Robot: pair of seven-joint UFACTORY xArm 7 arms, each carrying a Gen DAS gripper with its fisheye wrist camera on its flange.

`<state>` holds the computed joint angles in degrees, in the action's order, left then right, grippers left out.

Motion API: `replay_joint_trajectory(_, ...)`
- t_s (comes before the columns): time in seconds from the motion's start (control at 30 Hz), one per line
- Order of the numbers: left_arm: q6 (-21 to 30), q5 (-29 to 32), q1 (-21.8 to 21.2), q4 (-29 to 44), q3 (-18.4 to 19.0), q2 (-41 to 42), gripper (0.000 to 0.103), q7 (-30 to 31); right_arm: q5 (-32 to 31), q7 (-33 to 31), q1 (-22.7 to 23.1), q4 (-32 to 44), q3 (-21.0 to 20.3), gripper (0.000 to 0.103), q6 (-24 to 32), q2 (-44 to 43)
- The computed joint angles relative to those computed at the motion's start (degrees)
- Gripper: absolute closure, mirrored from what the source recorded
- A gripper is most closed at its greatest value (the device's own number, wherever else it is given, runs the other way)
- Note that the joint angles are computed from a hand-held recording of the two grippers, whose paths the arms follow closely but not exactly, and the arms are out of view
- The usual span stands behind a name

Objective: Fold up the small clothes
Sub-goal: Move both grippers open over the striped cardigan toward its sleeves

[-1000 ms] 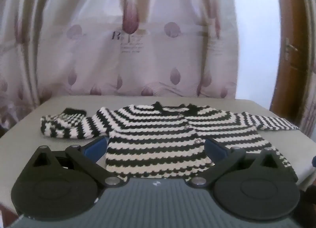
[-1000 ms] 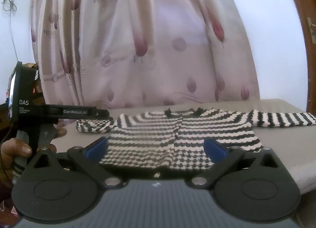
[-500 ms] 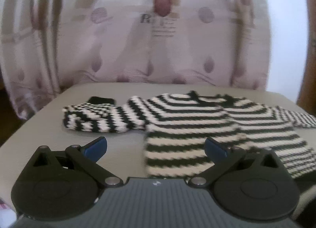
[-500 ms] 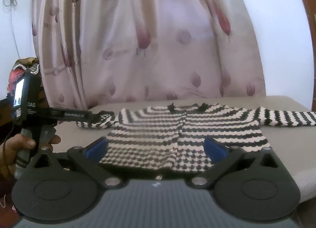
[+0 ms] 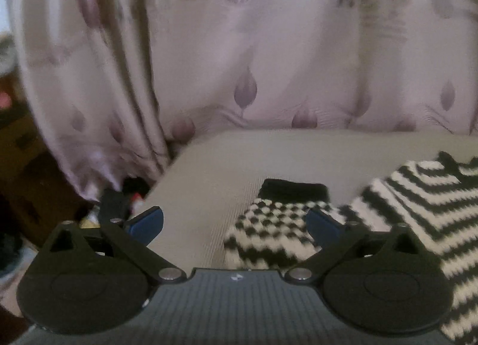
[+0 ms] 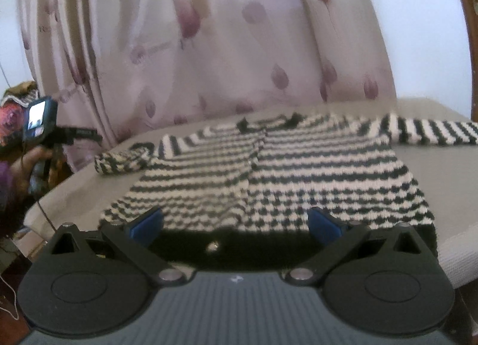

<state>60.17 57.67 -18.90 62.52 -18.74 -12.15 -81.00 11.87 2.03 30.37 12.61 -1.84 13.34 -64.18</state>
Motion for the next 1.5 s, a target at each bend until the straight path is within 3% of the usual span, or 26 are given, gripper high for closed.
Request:
replay_joint_trajectory(0.03,-3.16,-1.71,0.88,0.29,2.22,0.74,0.012,1.92,-0.1,0.08,-0.17,0.1,0.14,0.0,0.16,0.78)
replay_joint_trajectory(0.13,-12.98,-10.31,2.96,0.62,7.03,2.91,0.014,9.05,-0.15,0.65,-0.79,0.72,0.57,0.0,0.72,3.47)
replay_joint_trajectory(0.33,-15.73,-17.02,4.53,5.9,9.24,10.63,0.014,21.72,0.05,2.3,-2.05,2.08,1.47,0.0,1.43,7.76)
replay_joint_trajectory(0.4,-16.58,-20.24,4.38,7.33,10.11,13.0,0.029,25.13,-0.06,2.74,-2.37,2.4,1.96,0.0,1.87,8.6)
replay_joint_trajectory(0.43,-18.47,-20.8,4.34,6.97,10.61,13.12,0.043,24.45,-0.11,2.98,-2.51,2.68,2.21,0.0,2.05,9.09)
replay_joint_trajectory(0.47,-20.36,-20.51,4.25,6.42,10.97,12.8,0.078,22.15,-0.14,3.28,-2.65,2.85,2.53,0.0,2.01,9.48)
replay_joint_trajectory(0.5,-20.42,-19.02,3.98,6.24,11.01,12.45,0.093,19.31,-0.18,3.46,-2.66,3.01,2.71,0.0,2.03,9.75)
replay_joint_trajectory(0.67,-9.89,-3.22,1.8,1.53,7.04,3.8,0.092,-3.62,-0.29,3.34,-1.88,3.74,2.77,0.0,1.53,9.97)
replay_joint_trajectory(0.73,-6.33,-2.13,1.74,-1.9,4.13,-2.04,0.092,-7.71,-0.34,3.04,-1.33,3.73,2.64,0.0,0.94,9.72)
replay_joint_trajectory(0.97,18.38,-11.58,2.35,-5.64,-8.18,-15.74,0.092,-11.97,1.1,2.3,2.66,2.74,0.77,0.0,-0.92,9.08)
replay_joint_trajectory(1.13,25.6,-20.43,1.85,-9.15,-11.08,-20.5,0.09,-16.83,1.04,0.81,4.44,1.54,0.13,0.0,-1.24,6.58)
replay_joint_trajectory(1.17,25.79,-22.13,1.4,-9.93,-11.25,-20.89,0.083,-17.21,1.06,0.71,4.46,1.23,0.11,0.0,-1.24,5.88)
replay_joint_trajectory(1.23,27.95,-23.87,1.09,-9.94,-13.07,-20.71,0.081,-18.69,1.16,0.59,4.29,0.59,-0.2,0.0,-1.11,4.22)
replay_joint_trajectory(1.3,30.28,-24.66,1.02,-8.43,-15.22,-19.41,0.06,-20.41,1.25,0.84,3.53,-0.07,-0.26,0.0,-0.7,2.47)
replay_joint_trajectory(1.33,30.66,-24.66,0.76,-9.25,-15.09,-20.32,0.04,-20.61,1.33,1.11,2.95,-0.55,-0.29,0.0,-0.57,1.42)
replay_joint_trajectory(1.4,35.29,-21.41,1.4,-5.95,-19.91,-17.52,0.031,-23.72,1.55,1.71,1.79,-1.27,-0.73,0.0,0.28,-0.47)
replay_joint_trajectory(1.47,40.46,-17.1,1.9,-0.61,-24.12,-12.34,0.012,-24.08,1.35,1.83,0.03,-1.76,-1.1,0.0,0.82,-2.08)
replay_joint_trajectory(1.5,42.01,-14.17,2.08,1.94,-26.06,-9.51,0.008,-24.36,0.84,1.94,-1.87,-2.01,-0.76,0.0,0.72,-2.97)
